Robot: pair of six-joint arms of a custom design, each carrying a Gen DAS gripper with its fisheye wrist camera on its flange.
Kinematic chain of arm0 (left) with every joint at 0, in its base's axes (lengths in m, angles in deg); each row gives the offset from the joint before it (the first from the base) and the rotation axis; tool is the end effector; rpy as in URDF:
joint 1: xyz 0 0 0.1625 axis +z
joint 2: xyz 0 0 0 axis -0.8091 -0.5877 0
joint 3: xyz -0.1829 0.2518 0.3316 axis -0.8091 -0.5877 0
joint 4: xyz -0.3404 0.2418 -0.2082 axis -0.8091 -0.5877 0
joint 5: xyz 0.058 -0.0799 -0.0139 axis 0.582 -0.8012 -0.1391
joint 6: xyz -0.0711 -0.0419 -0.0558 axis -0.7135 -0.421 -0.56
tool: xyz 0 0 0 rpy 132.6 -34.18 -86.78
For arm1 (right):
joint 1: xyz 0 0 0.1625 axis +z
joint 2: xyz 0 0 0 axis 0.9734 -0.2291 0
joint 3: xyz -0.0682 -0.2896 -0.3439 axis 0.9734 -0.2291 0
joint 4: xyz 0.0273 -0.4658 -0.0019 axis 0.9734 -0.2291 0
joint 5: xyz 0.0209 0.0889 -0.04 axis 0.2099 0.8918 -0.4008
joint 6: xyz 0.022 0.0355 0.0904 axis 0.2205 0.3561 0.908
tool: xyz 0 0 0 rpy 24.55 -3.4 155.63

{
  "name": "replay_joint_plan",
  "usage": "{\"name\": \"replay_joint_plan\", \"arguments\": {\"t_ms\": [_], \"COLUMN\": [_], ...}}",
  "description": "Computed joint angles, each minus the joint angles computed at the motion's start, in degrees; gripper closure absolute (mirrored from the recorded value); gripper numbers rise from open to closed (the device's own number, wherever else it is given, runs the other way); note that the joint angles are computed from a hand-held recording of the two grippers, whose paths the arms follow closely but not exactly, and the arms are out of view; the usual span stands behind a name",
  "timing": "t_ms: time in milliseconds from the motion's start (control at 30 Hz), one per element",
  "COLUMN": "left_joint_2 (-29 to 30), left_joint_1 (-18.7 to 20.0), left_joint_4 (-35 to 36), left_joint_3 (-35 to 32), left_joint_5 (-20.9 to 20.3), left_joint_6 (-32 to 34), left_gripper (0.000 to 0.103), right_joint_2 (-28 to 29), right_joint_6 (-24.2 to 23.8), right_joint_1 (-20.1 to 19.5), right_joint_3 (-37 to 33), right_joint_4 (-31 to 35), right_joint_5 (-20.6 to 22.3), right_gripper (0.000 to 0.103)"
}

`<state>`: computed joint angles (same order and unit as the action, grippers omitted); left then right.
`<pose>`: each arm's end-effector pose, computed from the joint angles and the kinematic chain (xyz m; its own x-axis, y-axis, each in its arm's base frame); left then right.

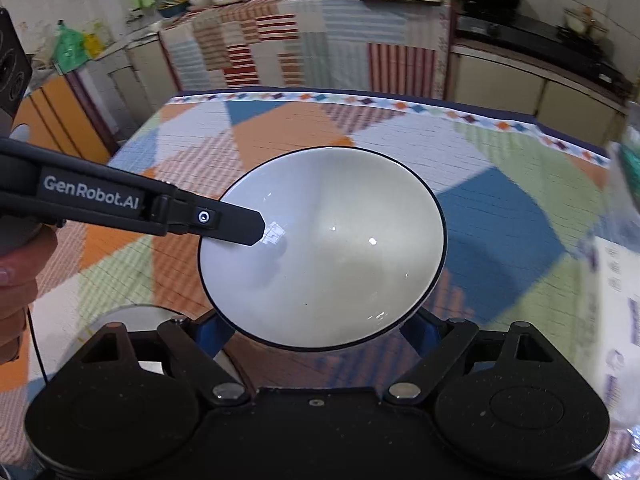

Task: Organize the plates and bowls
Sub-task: 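Lift and carry the white bowl with both tools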

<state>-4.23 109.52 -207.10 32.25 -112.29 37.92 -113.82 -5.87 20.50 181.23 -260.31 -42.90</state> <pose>-0.2399 -0.6217 0.0621 -0.8177 0.5362 -0.2094 0.5659 0.8154 -0.1220 0.1374 -0.4795 0.1540 -0.8000 0.0283 0.5993 -0.3141 0.8313 -0.4586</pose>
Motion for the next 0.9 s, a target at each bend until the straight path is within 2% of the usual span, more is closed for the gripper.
{"name": "replay_joint_plan", "arguments": {"t_ms": [133,433,600,700,767,900], "left_joint_2": [0.13,2.24,2.22,1.96,1.41,-0.54], "left_joint_1": [0.73,1.34,1.15,0.48,-0.22,-0.9], "left_joint_4": [-1.31,-3.62,-1.91,-1.0,-2.13,-0.99], "left_joint_3": [0.18,-0.03,-0.17,0.06,1.04,1.94], "left_joint_5": [2.63,5.66,5.93,7.26,8.38,7.47], "left_joint_6": [-0.31,0.29,-0.23,-0.38,0.13,0.08], "left_gripper": [0.089,0.089,0.088,0.088,0.088,0.087], "right_joint_2": [2.36,5.88,5.01,4.16,3.57,1.63], "right_joint_6": [0.08,0.9,4.37,5.93,6.17,6.93], "right_joint_1": [-0.11,-1.22,-1.65,-1.06,-0.28,1.08], "right_joint_3": [-2.1,-4.81,-4.59,-4.3,-3.56,-1.83], "right_joint_4": [1.2,1.25,3.68,5.93,5.83,4.58], "right_joint_5": [1.41,0.46,0.61,-0.99,-2.19,-2.45], "right_gripper": [0.012,0.013,0.013,0.013,0.013,0.013]}}
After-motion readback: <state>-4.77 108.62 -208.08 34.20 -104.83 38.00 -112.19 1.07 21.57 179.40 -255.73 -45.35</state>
